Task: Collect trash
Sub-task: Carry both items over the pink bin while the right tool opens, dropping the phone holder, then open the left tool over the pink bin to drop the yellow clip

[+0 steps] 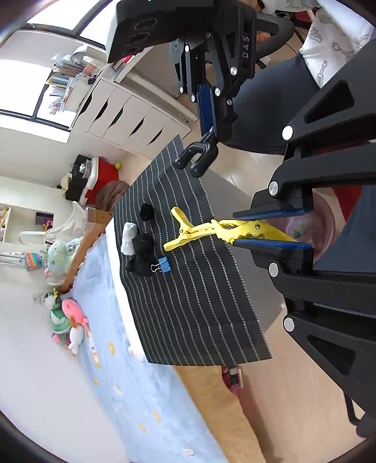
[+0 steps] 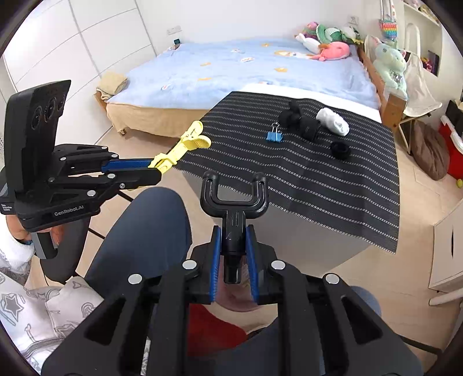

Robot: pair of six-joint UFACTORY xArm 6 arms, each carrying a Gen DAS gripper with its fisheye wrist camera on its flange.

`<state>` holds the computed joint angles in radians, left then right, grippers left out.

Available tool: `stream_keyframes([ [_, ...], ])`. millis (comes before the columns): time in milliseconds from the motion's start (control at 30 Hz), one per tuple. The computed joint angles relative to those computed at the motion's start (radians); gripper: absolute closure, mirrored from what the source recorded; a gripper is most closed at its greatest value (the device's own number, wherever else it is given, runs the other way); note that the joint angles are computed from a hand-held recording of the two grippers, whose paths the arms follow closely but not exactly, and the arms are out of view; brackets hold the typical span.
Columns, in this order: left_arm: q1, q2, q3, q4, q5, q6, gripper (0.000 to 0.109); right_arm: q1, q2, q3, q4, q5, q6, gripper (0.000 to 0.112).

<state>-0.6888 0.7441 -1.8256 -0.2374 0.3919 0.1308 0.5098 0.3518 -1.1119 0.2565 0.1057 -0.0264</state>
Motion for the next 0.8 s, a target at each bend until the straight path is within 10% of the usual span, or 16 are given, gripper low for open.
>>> stream_keyframes([
  [267,-0.002,-0.025,0.038,-0.034,-0.02,0.032,0.096,0.017,0.021,-0.026,0.067,0.029,-0.076,0.093],
  [433,-0.002,-0.026,0.038,-0.035,-0.014,0.038,0.096,0.012,0.027,-0.027,0.085,0.012,-0.072,0.032],
  [800,-0.007,-0.009,0.007,-0.058,0.027,0.069,0.096,-0.033,-0.003,0.015,-0.166,-0.025,0.192,0.019],
])
